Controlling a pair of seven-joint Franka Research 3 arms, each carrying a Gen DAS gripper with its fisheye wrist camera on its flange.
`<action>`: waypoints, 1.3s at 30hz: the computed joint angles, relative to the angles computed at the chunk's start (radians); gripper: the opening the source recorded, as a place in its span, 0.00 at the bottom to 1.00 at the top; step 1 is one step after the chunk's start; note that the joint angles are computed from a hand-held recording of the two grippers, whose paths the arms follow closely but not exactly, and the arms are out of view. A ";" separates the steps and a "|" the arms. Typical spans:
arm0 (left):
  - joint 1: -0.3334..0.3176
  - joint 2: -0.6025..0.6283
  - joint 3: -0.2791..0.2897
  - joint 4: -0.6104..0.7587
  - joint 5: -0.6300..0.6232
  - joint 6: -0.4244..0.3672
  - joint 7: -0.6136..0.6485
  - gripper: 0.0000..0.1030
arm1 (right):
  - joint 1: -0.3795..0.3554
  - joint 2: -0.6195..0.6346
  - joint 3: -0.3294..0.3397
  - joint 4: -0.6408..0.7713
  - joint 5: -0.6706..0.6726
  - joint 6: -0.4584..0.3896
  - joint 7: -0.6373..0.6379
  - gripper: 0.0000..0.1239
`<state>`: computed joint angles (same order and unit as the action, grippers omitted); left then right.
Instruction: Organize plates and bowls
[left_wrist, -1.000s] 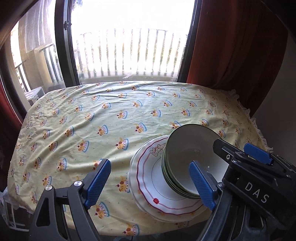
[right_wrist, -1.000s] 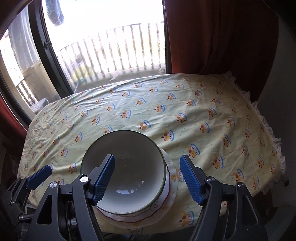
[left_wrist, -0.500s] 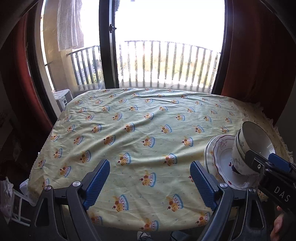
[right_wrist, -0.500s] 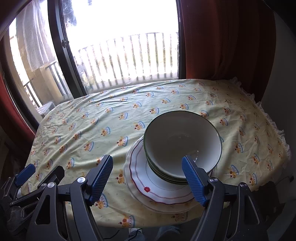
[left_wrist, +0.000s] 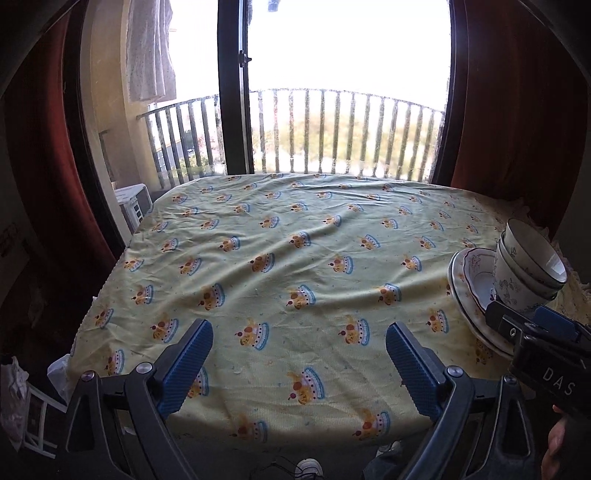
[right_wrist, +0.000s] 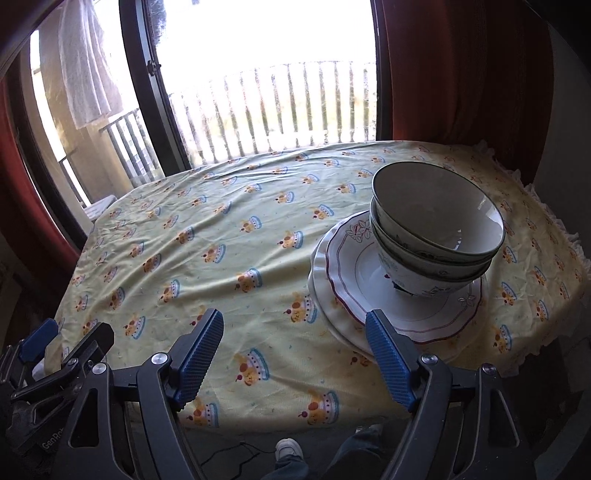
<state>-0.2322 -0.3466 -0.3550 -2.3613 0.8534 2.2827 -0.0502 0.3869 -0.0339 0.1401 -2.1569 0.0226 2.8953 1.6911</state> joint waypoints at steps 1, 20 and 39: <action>0.001 0.002 -0.001 0.001 0.005 0.003 -0.001 0.95 | -0.002 -0.002 0.002 -0.003 -0.026 0.005 0.022 0.67; 0.014 0.054 0.006 0.049 0.064 0.030 -0.061 0.99 | -0.017 0.019 -0.010 0.024 -0.100 0.028 0.031 0.72; -0.003 0.086 0.021 0.078 0.060 0.024 -0.048 1.00 | -0.017 0.026 -0.021 0.036 -0.114 0.008 0.036 0.72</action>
